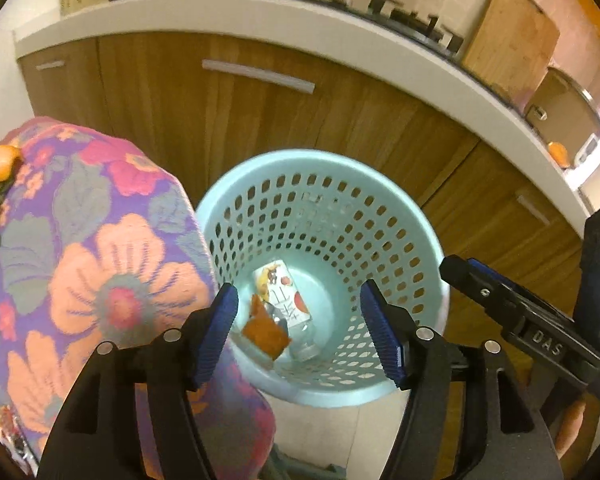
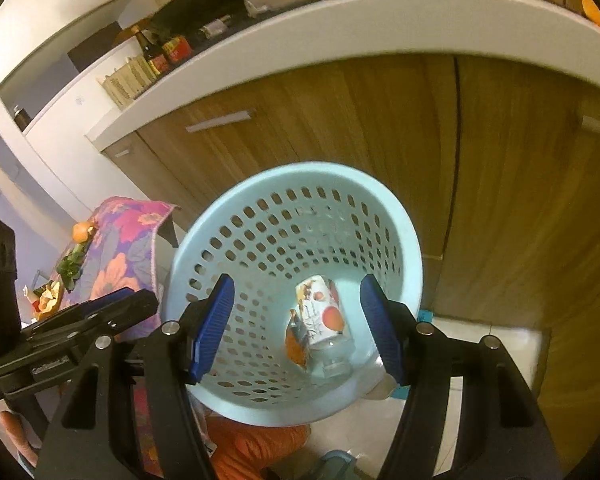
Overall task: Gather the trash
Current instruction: 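Carry both items over the blue basket and open both tools to drop them, then return both tools to the table toward the milk carton and chip bag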
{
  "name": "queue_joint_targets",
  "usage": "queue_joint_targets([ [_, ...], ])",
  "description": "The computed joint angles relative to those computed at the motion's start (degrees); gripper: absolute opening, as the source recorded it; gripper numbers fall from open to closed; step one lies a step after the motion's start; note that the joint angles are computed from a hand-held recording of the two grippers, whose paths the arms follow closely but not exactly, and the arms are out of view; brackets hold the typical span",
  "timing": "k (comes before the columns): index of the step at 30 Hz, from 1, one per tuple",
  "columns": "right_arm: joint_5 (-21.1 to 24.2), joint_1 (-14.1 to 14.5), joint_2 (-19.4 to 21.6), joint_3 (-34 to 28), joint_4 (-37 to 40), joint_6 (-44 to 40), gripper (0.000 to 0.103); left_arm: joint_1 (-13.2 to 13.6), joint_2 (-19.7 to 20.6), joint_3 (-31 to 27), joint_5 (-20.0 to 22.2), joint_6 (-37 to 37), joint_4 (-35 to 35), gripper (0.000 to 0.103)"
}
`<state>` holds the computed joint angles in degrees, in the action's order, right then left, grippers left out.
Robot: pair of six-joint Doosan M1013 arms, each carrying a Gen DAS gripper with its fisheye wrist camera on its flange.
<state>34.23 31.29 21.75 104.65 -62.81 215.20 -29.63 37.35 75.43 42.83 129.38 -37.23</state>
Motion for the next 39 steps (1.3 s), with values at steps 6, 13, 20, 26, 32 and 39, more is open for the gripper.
queue_joint_targets([
  [6, 4.12, 2.23, 0.29, -2.67, -2.20, -2.79, 0.062, 1.82, -3.74, 4.64, -2.64, 9.01, -9.15, 0.063],
  [13, 4.32, 4.63, 2.15, -7.57, -4.68, -8.57, 0.062, 5.65, -9.83, 11.71, -7.01, 21.09, -21.84, 0.069],
  [20, -0.64, 7.82, 6.14, -14.18, -10.83, -15.97, 0.065, 10.86, -14.12, 17.09, -11.72, 29.63, -33.77, 0.072],
  [26, -4.45, 10.17, 10.74, -20.42, -12.41, -25.12, 0.068, 15.73, -16.30, 20.48, -18.11, 34.19, -41.71, 0.072],
  [32, -5.81, 10.83, 14.89, -26.43, -4.65, -37.74, 0.073, 20.32, -15.14, 20.14, -22.07, 29.20, -41.07, 0.072],
  [39, -5.39, 10.77, 18.02, -31.68, 6.00, -50.90, 0.073, 24.04, -10.80, 15.71, -17.71, 14.09, -31.98, 0.072],
])
